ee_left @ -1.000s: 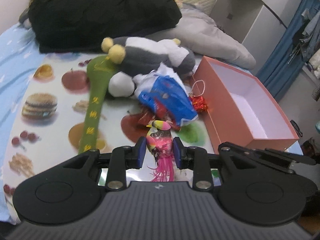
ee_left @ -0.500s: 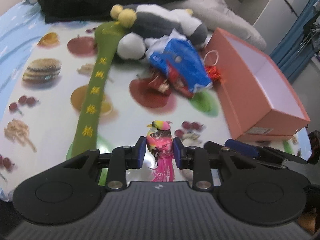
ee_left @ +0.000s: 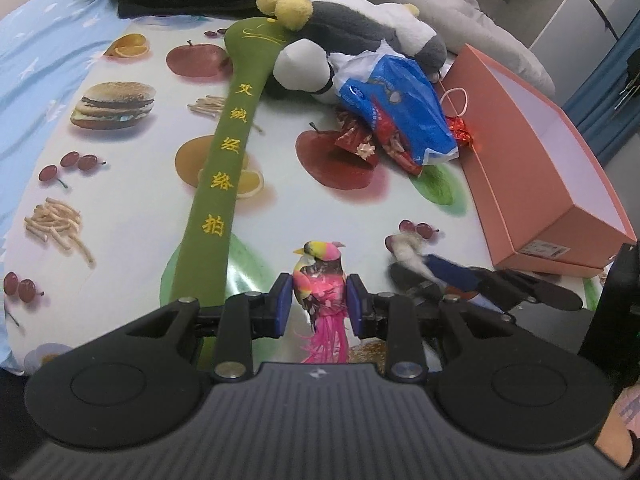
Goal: Organize soft objects
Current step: 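Carry the feather toy and hair tie over the pink box with both tools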
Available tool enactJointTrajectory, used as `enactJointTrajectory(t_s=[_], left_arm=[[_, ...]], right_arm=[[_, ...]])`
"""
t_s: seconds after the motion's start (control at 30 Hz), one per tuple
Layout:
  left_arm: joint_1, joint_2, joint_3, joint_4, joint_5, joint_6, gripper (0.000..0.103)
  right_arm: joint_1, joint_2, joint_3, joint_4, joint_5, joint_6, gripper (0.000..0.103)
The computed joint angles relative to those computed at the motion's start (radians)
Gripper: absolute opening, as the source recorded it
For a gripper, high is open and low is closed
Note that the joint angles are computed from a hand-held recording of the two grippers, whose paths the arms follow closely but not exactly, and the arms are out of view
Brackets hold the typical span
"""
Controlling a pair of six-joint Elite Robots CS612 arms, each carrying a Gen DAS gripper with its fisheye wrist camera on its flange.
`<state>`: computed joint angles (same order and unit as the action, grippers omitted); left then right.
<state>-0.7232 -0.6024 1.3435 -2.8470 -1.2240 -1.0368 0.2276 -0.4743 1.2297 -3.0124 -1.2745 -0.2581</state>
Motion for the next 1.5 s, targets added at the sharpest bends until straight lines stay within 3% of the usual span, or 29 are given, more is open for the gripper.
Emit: enactJointTrajectory(t_s=[0.17,0.47,0.73,0.87,1.07,1.3,1.5], left_arm=[[-0.001,0.007,-0.021,0.010,0.004,0.016,0.034],[-0.006,0.016,-0.090,-0.024,0.042,0.124,0.034],[-0.010,0.022,-0.172,-0.092,0.076,0.254,0.034],[-0.008,0.034,-0.230,-0.123,0.078,0.334,0.034],[-0.001,0.066,-0.345,-0.119,0.070,0.435,0.034],[0.003,0.161,-0.579,-0.043,0.021,0.522,0.034],[0.013,0.326,-0.914,0.164,-0.074,0.530,0.034]], right_arm=[[-0.009,-0.010,0.003,0.005,0.016,0.046,0.013],[-0.041,-0.062,0.053,-0.148,0.060,0.147,0.013],[-0.071,-0.108,0.076,-0.284,0.068,0.210,0.013],[-0.075,-0.117,0.072,-0.389,0.025,0.172,0.013],[-0.102,-0.129,0.044,-0.439,0.036,0.225,0.013],[-0.130,-0.128,-0.021,-0.408,-0.008,0.231,0.013],[-0.160,-0.117,-0.074,-0.271,-0.060,0.226,0.013]])
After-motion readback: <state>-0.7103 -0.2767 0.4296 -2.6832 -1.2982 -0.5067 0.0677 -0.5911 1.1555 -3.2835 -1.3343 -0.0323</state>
